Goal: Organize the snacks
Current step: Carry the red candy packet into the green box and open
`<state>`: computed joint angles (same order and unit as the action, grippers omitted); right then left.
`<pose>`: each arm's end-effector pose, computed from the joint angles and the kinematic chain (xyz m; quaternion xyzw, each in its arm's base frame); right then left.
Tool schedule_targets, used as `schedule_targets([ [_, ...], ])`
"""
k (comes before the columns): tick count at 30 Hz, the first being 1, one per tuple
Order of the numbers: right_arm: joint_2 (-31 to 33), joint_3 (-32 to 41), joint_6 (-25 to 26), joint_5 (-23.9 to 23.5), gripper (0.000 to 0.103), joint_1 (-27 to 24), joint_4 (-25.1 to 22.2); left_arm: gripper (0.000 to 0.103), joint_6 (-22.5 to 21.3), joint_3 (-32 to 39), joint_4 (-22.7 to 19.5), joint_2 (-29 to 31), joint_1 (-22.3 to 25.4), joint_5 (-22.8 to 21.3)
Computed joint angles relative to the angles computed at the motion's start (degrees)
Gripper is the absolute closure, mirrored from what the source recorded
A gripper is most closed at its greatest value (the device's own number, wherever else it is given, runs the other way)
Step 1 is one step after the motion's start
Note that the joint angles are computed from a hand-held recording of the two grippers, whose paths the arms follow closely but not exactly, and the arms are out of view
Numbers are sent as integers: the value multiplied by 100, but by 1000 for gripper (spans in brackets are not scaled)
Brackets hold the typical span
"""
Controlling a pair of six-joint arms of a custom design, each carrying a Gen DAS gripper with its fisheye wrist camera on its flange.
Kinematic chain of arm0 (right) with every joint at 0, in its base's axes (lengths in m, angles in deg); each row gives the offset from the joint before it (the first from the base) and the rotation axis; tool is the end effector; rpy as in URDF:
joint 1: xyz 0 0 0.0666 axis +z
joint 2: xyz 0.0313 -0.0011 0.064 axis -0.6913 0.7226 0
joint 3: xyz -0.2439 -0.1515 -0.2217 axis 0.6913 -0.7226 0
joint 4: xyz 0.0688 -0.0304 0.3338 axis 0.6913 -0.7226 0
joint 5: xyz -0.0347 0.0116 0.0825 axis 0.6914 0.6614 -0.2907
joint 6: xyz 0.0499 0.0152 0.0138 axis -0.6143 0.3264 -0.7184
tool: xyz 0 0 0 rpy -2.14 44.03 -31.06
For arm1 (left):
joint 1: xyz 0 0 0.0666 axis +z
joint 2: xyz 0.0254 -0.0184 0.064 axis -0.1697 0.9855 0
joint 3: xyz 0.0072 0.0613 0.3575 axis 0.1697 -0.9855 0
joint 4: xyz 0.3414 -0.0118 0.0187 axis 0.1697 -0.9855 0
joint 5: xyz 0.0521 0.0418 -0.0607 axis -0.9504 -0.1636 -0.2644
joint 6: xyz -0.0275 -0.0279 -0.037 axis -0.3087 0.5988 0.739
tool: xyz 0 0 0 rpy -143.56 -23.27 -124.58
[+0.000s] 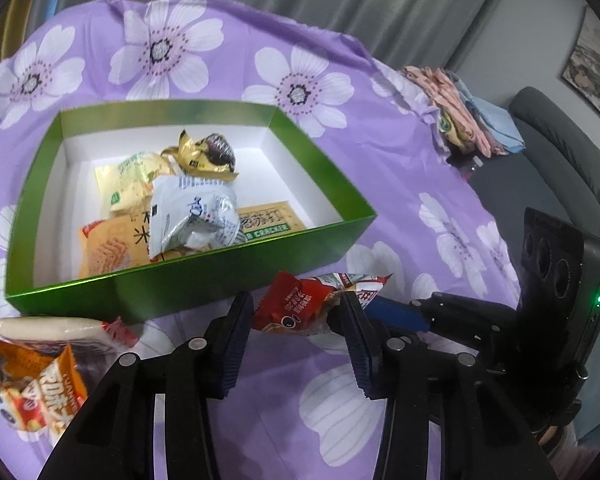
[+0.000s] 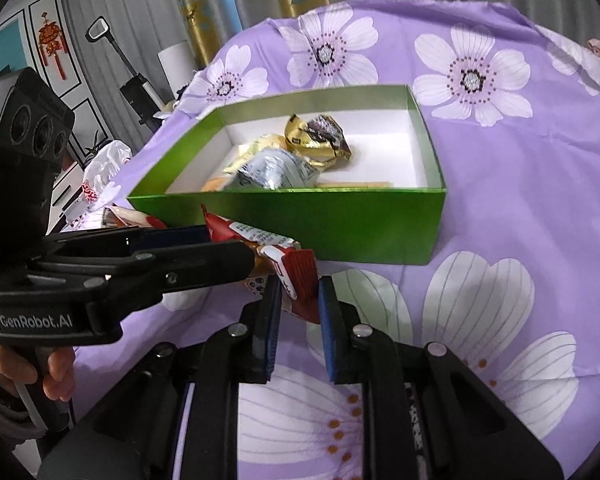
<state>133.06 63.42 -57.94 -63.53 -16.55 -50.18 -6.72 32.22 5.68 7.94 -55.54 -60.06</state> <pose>0.3924 0.2161 0.4985 -0.3549 0.8432 0.2322 0.3303 0.3307 -0.3228 0.5612 -0.1187 0.9035 -0.1808 0.3701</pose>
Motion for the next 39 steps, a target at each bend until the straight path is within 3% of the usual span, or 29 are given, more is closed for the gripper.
schedule_targets([
  [10, -104, 407, -32, 21, 84, 118, -57, 58, -197, 587, -283, 14, -129, -472],
  [21, 280, 1122, 80, 93, 84, 278, 56, 58, -411, 1059, -463, 94, 176, -560],
  [39, 1346, 2291, 18, 169, 83, 341, -449, 58, -425, 709, -288, 139, 888, 169],
])
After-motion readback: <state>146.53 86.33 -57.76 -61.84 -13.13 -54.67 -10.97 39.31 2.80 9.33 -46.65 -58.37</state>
